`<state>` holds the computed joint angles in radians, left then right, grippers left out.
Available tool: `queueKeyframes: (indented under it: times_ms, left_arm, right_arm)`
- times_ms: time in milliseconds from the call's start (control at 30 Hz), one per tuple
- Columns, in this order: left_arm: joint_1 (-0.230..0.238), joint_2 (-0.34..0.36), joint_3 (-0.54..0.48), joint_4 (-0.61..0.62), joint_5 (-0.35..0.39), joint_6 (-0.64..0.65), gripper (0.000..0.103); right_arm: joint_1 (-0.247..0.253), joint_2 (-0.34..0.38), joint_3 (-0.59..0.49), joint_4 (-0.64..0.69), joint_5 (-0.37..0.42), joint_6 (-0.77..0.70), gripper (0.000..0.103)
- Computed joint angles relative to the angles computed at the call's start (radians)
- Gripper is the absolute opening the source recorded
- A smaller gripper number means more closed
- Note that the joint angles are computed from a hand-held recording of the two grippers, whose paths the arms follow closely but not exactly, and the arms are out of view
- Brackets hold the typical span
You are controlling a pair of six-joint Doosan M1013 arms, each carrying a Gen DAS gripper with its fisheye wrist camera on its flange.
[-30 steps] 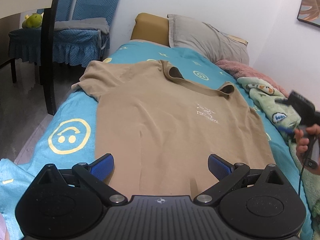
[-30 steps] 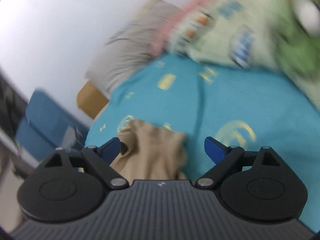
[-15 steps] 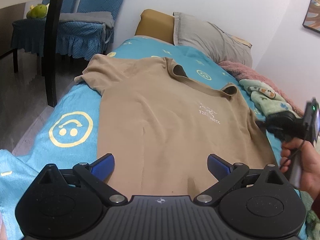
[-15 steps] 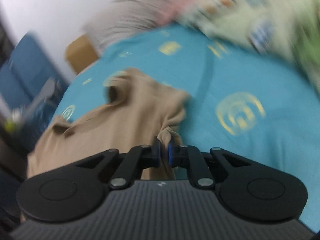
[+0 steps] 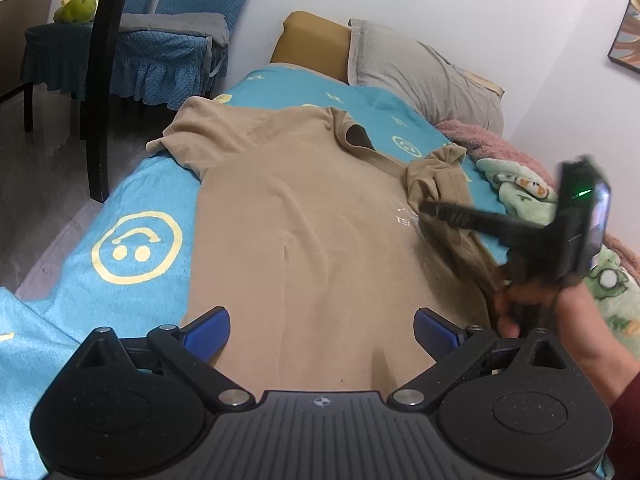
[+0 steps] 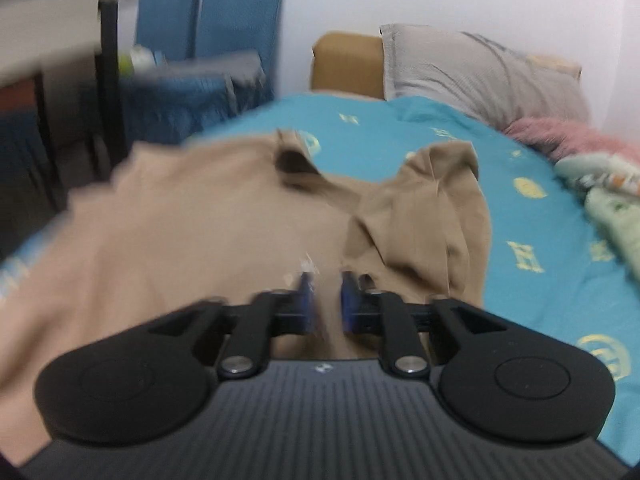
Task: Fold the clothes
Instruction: 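Fold the held sleeve across the shirt body with the right gripper, then release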
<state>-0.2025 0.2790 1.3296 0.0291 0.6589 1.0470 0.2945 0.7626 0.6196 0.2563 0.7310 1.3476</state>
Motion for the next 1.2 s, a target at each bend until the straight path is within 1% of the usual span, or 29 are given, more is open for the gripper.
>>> queueKeyframes:
  times_ms: [67, 133, 167, 200, 233, 267, 300, 333, 367, 400, 467, 533, 567, 600, 667, 733, 800, 900, 967, 1033, 1067, 1133, 1167, 1200]
  left_arm:
    - [0.000, -0.002, 0.002, -0.005, -0.001, 0.002, 0.100]
    - [0.001, -0.004, 0.004, -0.010, -0.003, 0.004, 0.100]
    - [0.001, -0.004, 0.005, -0.010, -0.004, 0.003, 0.100]
    - [0.000, -0.004, 0.005, -0.009, -0.006, -0.001, 0.100]
    - [0.000, -0.004, 0.005, -0.008, -0.009, -0.003, 0.100]
    - [0.000, -0.003, 0.005, -0.009, -0.013, -0.003, 0.100]
    - [0.000, -0.003, 0.006, -0.007, -0.017, -0.005, 0.100]
    - [0.000, -0.001, 0.004, -0.006, -0.018, -0.007, 0.100]
    - [0.000, 0.001, 0.003, -0.009, -0.018, -0.007, 0.100]
    - [0.001, 0.003, 0.002, -0.013, -0.017, -0.007, 0.100]
    - [0.001, 0.007, -0.002, -0.016, -0.013, -0.006, 0.100]
    - [0.000, 0.009, -0.003, -0.014, -0.011, -0.007, 0.100]
    - [0.000, 0.010, -0.003, -0.013, -0.010, -0.007, 0.100]
    - [0.000, 0.010, -0.003, -0.012, -0.010, -0.006, 0.100]
    - [-0.001, 0.010, -0.003, -0.010, -0.009, -0.005, 0.100]
    - [0.000, 0.009, -0.002, -0.012, -0.010, -0.003, 0.100]
    - [0.000, 0.010, -0.002, -0.014, -0.010, 0.001, 0.100]
    - [-0.002, 0.010, -0.003, -0.019, -0.012, 0.013, 0.100]
    - [-0.005, 0.011, -0.003, -0.015, -0.013, 0.019, 0.100]
    - [-0.006, 0.014, -0.005, -0.014, -0.011, 0.028, 0.100]
    - [-0.007, 0.016, -0.007, -0.014, -0.009, 0.032, 0.100]
    - [-0.008, 0.020, -0.010, -0.010, -0.006, 0.037, 0.100]
    - [-0.009, 0.021, -0.011, -0.006, -0.004, 0.037, 0.100]
    - [-0.010, 0.023, -0.012, -0.003, -0.003, 0.036, 0.100]
  right_arm:
    - [-0.022, -0.041, 0.076, 0.156, -0.111, -0.003, 0.087]
    - [-0.035, -0.055, 0.103, 0.184, -0.196, 0.110, 0.085]
    - [-0.040, -0.054, 0.100, 0.154, -0.213, 0.202, 0.085]
    - [-0.045, -0.050, 0.092, 0.112, -0.218, 0.303, 0.086]
    - [-0.051, -0.042, 0.078, 0.092, -0.204, 0.352, 0.086]
    - [-0.058, -0.032, 0.062, 0.088, -0.184, 0.371, 0.085]
    - [-0.061, -0.022, 0.046, 0.070, -0.154, 0.372, 0.084]
    - [-0.062, -0.012, 0.030, 0.048, -0.120, 0.366, 0.078]
    - [-0.064, -0.002, 0.013, 0.027, -0.086, 0.358, 0.067]
    - [-0.064, 0.007, 0.001, 0.019, -0.058, 0.338, 0.061]
    - [-0.058, 0.027, -0.029, 0.002, -0.025, 0.297, 0.058]
    - [-0.052, 0.048, -0.063, -0.017, 0.006, 0.257, 0.036]
    - [-0.050, 0.062, -0.090, -0.028, 0.035, 0.241, 0.014]
    - [-0.049, 0.074, -0.118, -0.036, 0.065, 0.232, 0.008]
    - [-0.052, 0.064, -0.109, -0.032, 0.034, 0.221, 0.007]
    - [-0.061, 0.050, -0.099, -0.049, -0.014, 0.255, 0.007]
    - [-0.072, 0.043, -0.105, -0.121, -0.043, 0.313, 0.007]
    - [-0.096, 0.044, -0.132, -0.270, -0.047, 0.438, 0.007]
    - [-0.113, 0.062, -0.175, -0.397, -0.003, 0.555, 0.007]
    - [-0.128, 0.093, -0.235, -0.538, 0.078, 0.691, 0.007]
    - [-0.138, 0.101, -0.249, -0.573, 0.119, 0.762, 0.009]
    - [-0.162, 0.117, -0.270, -0.604, 0.203, 0.900, 0.010]
    - [-0.178, 0.104, -0.240, -0.570, 0.210, 0.957, 0.010]
    - [-0.191, 0.074, -0.175, -0.522, 0.182, 0.996, 0.016]
